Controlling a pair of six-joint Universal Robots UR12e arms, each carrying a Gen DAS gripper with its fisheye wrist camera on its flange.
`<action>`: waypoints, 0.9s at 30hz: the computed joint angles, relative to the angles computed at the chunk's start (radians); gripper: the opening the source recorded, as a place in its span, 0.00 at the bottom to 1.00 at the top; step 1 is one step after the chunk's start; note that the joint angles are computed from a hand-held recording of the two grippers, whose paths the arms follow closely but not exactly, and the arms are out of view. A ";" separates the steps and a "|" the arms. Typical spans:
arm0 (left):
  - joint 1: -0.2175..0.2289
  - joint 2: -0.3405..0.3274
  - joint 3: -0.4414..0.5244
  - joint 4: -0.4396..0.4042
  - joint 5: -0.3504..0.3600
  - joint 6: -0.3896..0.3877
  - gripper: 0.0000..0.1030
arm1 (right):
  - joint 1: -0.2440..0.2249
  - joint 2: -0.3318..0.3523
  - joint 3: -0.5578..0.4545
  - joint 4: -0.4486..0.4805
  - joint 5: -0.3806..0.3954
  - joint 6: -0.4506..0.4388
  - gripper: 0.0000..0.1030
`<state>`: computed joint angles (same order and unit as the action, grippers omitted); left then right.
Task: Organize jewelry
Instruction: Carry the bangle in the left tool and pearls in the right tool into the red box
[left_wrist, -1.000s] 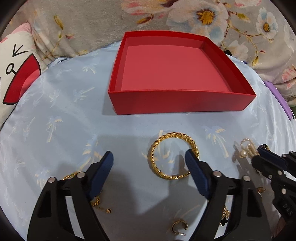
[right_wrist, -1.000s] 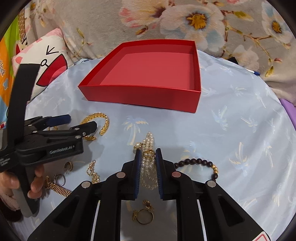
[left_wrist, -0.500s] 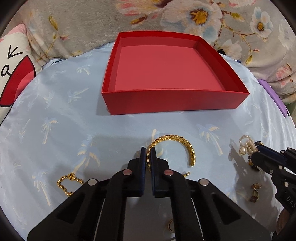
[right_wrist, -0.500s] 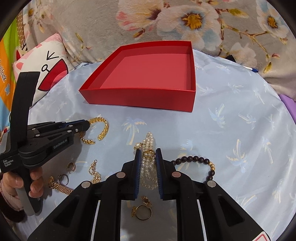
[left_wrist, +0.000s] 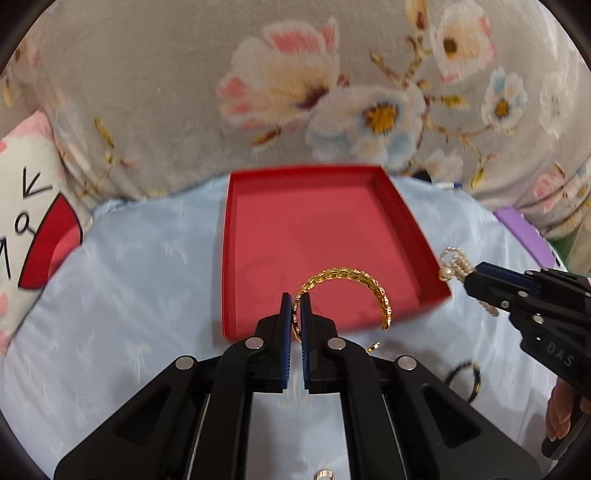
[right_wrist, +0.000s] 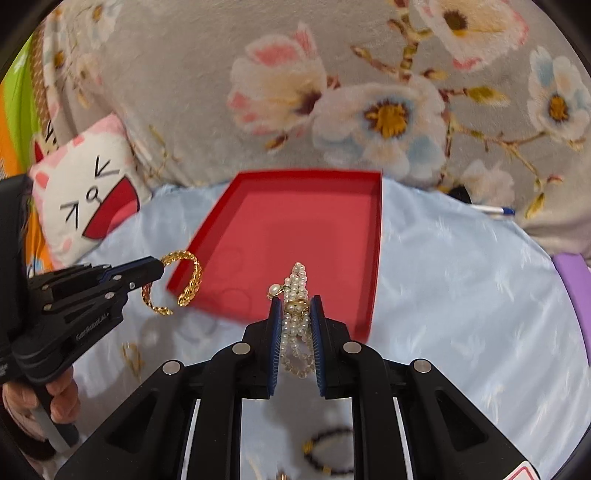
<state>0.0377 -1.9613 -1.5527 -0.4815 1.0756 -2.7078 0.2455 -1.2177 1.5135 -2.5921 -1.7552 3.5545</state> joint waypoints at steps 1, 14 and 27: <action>-0.007 -0.015 0.028 -0.002 0.005 -0.015 0.03 | -0.013 0.015 -0.029 0.011 0.014 -0.001 0.14; -0.098 -0.272 0.391 -0.092 0.176 -0.096 0.04 | -0.097 0.238 -0.320 0.177 0.072 -0.002 0.14; -0.118 -0.355 0.490 -0.178 0.239 -0.119 0.06 | -0.103 0.313 -0.403 0.286 0.039 0.002 0.15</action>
<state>-0.0806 -2.3168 -1.0626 -0.6591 1.3150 -2.8272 0.1424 -0.9046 1.1109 -2.3057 -1.7161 3.5568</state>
